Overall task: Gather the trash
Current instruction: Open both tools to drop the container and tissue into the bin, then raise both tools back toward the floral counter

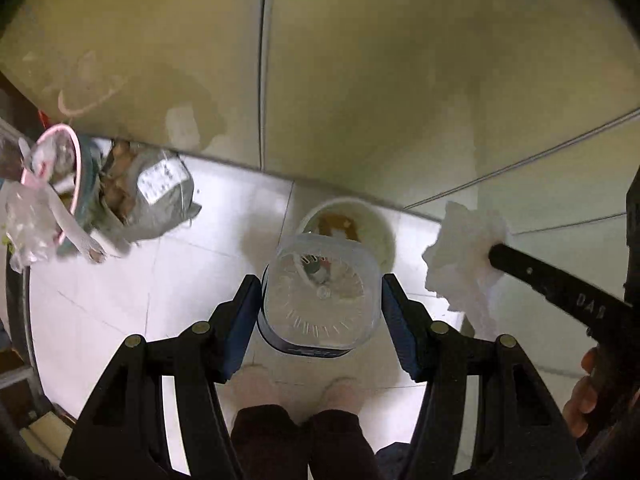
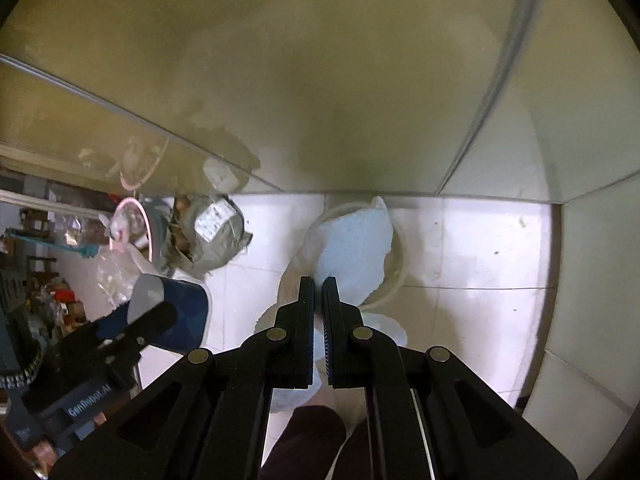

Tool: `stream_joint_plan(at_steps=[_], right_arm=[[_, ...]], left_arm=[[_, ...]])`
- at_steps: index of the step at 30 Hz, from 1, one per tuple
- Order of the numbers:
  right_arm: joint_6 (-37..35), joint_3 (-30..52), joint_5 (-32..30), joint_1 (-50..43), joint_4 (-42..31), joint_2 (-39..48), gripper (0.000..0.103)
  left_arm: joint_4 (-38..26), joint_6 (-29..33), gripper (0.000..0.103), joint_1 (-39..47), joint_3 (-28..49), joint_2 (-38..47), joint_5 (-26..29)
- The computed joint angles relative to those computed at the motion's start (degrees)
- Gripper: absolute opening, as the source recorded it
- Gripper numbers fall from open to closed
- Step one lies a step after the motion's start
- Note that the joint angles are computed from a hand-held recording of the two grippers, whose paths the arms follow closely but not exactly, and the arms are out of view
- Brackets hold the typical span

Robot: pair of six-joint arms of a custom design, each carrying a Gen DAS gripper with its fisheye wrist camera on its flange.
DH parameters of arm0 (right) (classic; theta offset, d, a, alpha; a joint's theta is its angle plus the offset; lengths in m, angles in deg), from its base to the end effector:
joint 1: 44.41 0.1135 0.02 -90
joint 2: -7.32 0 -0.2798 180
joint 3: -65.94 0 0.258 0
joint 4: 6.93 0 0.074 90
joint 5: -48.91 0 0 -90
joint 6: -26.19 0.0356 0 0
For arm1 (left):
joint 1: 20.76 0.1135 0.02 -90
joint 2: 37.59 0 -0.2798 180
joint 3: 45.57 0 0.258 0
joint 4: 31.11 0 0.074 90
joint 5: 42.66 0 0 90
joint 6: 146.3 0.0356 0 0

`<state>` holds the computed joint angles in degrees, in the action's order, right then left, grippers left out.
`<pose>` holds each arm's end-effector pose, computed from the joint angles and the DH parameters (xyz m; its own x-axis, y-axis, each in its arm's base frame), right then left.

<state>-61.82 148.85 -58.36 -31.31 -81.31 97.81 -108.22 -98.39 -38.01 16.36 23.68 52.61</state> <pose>0.2832 0.0768 0.2523 -0.9727 -0.1923 -0.1296 -0.2232 0.9279 0.2986 0.1606 -0.0533 0.2554 -0.9007 -0.4192 -0.1140 -0.3879 0.8942 -0.2233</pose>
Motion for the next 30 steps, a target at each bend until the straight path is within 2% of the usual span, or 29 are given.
stream_joint_plan(at_steps=[4, 7, 10, 12, 13, 18, 21, 23, 26, 30], right_arm=[[-1.9, -0.3, -1.8, 1.1, 2.5, 5.5, 0.005], [-3.5, 0.1, -3.2, 1.0, 2.9, 8.2, 0.007], [-5.8, 0.3, -2.9, -0.4, 2.4, 9.4, 0.017], [-6.1, 0.2, -1.2, -1.0, 2.6, 9.0, 0.033], [-6.2, 0.4, -0.7, -1.2, 2.8, 8.9, 0.035], [-8.6, 2.4, 0.7, -4.6, 1.5, 8.0, 0.037], [-9.2, 3.9, 1.0, -6.5, 0.0, 7.4, 0.037], [-9.5, 4.9, 0.6, -7.6, -1.4, 6.6, 0.037], [-9.3, 6.2, -0.2, -8.3, -3.6, 4.9, 0.037], [-8.6, 9.7, -0.4, -8.3, -7.7, 2.5, 0.037]], left_arm=[[7.5, 0.3, 0.06, 1.4, -6.3, 2.7, 1.2], [11.1, 0.6, 0.06, 1.6, -8.0, 5.1, 1.5], [15.4, 0.8, 0.06, 1.8, -9.3, 8.8, 3.2], [17.9, 0.9, 0.06, 1.5, -9.6, 11.0, 4.6], [19.0, 0.8, 0.06, 1.1, -9.4, 12.1, 5.2], [24.3, 0.5, 0.06, -2.0, -6.5, 20.2, 6.6], [24.6, 1.0, 0.061, -2.6, -4.9, 23.3, 8.9], [23.3, 1.0, 0.061, -3.5, -3.8, 23.3, 8.2], [19.1, 2.5, 0.061, -4.9, -1.1, 22.6, 6.7], [10.0, 3.3, 0.061, -6.7, 3.7, 18.8, 2.9]])
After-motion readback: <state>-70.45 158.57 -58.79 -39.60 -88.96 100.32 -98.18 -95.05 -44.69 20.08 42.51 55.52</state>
